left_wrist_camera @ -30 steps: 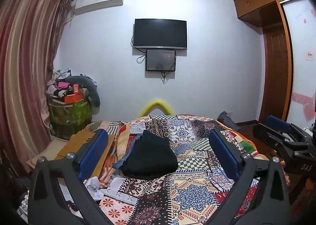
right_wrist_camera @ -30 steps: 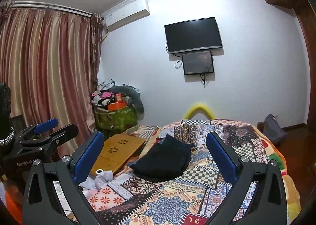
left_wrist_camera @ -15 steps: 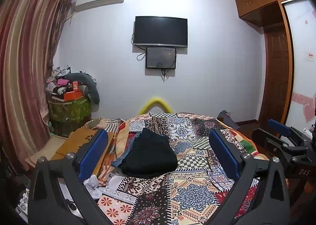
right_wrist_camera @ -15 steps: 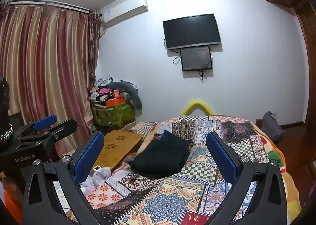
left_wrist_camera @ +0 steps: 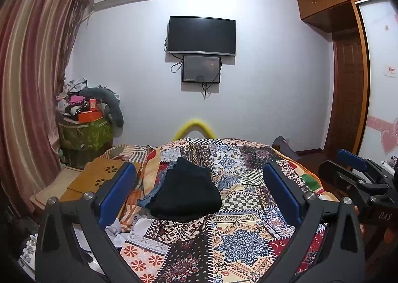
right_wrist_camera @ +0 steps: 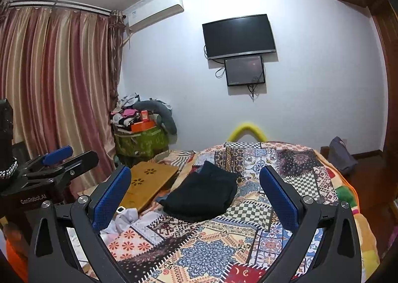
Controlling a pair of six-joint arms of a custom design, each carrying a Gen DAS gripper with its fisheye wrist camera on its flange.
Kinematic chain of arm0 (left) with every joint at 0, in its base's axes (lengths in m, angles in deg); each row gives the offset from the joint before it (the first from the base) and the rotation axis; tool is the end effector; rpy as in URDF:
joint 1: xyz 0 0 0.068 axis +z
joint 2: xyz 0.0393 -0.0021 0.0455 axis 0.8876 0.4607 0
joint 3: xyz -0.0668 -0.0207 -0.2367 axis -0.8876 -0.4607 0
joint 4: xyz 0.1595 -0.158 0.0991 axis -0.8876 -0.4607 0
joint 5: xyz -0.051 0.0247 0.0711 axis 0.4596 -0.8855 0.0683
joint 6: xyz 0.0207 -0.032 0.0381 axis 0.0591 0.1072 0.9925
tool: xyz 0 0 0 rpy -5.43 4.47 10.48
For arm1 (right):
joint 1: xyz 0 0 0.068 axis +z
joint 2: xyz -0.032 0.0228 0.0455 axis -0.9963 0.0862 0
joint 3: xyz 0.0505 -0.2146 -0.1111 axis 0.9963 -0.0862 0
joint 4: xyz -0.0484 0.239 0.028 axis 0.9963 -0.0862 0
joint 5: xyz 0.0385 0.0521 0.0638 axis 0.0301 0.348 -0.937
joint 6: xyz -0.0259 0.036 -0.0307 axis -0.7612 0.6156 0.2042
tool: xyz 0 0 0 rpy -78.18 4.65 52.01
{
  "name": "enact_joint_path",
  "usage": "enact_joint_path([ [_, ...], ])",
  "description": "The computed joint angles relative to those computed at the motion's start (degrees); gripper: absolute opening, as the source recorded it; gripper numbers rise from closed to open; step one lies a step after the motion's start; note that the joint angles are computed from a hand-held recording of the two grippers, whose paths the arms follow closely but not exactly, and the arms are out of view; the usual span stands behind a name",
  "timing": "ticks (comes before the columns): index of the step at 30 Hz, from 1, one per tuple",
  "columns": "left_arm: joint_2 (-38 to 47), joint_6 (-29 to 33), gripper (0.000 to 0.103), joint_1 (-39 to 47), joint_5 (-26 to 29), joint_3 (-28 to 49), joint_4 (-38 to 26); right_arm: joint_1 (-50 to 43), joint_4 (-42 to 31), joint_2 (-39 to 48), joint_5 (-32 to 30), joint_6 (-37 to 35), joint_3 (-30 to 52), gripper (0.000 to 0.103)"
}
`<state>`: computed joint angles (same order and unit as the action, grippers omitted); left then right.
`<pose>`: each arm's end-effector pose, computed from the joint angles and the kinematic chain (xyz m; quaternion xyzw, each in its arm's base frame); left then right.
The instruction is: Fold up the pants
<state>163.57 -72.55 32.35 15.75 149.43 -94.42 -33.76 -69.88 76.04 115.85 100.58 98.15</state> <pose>0.2578 -0.1573 0.3604 0.2624 0.7454 -0.2202 0.5718 0.1174 0.0964 0.3622 0.1407 0.7676 -0.0292 0.6245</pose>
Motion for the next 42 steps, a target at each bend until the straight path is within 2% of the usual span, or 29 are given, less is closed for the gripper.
enact_joint_path([
  [21, 0.59, 0.02, 0.103, 0.27, 0.66, -0.09, 0.19, -1.16, -1.42, 0.93, -1.52, 0.89, 1.07, 0.103],
  [42, 1.68, 0.48, 0.103, -0.34, 1.99, 0.96, -1.31, -0.21, -3.26, 0.73, -0.01, 3.49, 1.13, 0.103],
])
